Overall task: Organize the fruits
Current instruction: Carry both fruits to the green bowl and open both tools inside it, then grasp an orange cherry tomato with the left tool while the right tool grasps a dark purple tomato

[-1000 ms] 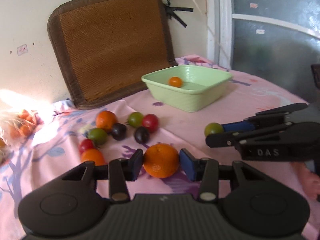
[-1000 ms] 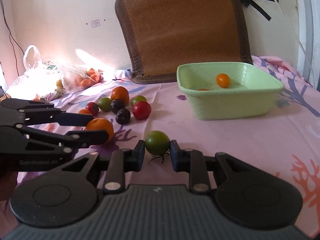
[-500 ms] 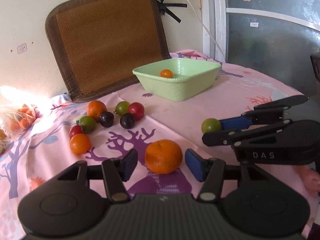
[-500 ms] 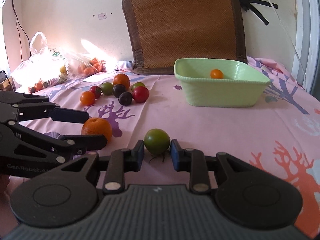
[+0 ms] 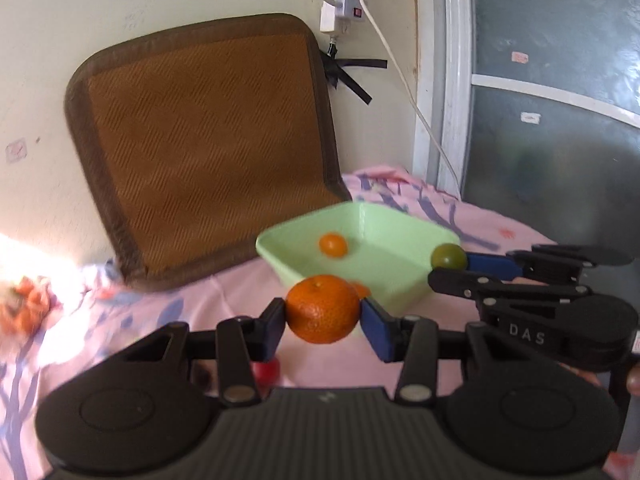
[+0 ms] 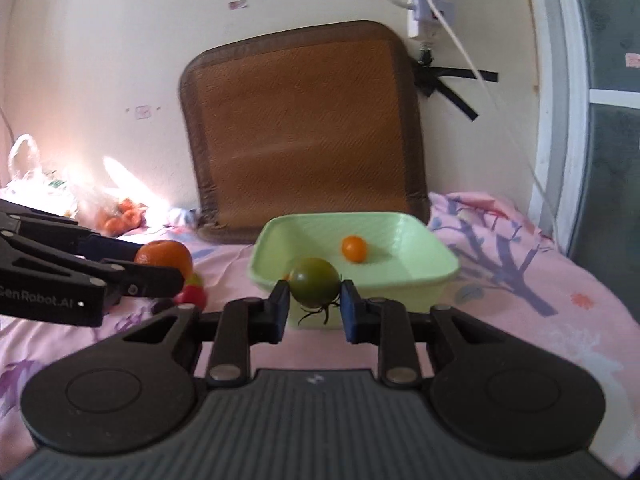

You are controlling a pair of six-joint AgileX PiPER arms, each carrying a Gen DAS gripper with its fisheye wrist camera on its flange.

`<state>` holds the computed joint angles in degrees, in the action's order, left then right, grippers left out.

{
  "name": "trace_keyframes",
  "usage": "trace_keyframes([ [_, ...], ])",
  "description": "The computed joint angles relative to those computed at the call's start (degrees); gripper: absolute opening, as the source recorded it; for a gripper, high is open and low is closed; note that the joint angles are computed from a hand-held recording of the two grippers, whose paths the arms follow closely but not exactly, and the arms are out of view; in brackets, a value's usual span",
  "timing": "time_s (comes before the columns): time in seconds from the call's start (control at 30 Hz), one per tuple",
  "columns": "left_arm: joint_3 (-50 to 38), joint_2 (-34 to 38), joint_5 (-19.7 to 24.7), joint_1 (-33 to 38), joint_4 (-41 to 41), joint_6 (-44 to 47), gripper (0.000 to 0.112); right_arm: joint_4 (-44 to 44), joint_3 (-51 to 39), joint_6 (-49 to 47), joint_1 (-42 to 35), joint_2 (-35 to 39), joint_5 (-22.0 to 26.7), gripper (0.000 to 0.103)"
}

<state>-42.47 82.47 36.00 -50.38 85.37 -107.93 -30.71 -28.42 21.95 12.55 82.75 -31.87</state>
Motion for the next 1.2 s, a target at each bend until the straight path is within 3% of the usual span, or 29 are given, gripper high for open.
trace_keyframes([
  [0.1,-6.7,6.1,-4.1,4.5,0.1,2.6,0.042,5.3,-4.0,-4.1,-0.2,4.0,1.1,0.030],
  [0.4,-19.4,19.3,-7.4,9.5,-5.7,9.5,0.044,10.5,-6.5,-10.7,-0.6,9.8,-2.2,0.031],
  [0.5,-19.7,19.6,-6.6,9.5,-5.9,8.9,0.049,13.1,-6.1,-12.5,-0.7,10.7,-3.9,0.043],
  [0.57,-17.6,17.4,-6.8,9.5,-4.8,6.5,0.055,10.9,-5.8,-9.8,-2.0,10.5,-5.0,0.050],
  [0.77,0.2,-1.6,-0.7,5.9,4.3,-8.5,0.055,4.8,-1.3,-2.8,-5.5,6.8,-11.4,0.047],
  [0.8,3.6,-5.6,1.7,4.6,3.2,-8.6,0.055,2.8,-0.8,-1.0,-6.1,5.9,-12.0,0.041],
  [0.97,14.0,-17.3,19.0,-3.9,-10.7,-3.1,0.055,-13.8,-0.2,12.9,-6.3,2.1,-11.0,0.039],
  [1.03,16.7,-19.0,19.7,-4.1,-13.6,-3.2,0.055,-18.8,-1.2,17.2,-3.7,2.2,-9.5,0.039],
  [1.1,19.5,-20.4,17.5,-3.2,-14.5,-4.7,0.055,-23.0,-3.0,21.3,0.1,3.0,-6.8,0.040],
  [1.2,21.8,-18.5,15.0,-2.8,-11.5,-9.9,0.057,-23.2,-5.2,22.0,7.5,4.7,-0.9,0.040],
])
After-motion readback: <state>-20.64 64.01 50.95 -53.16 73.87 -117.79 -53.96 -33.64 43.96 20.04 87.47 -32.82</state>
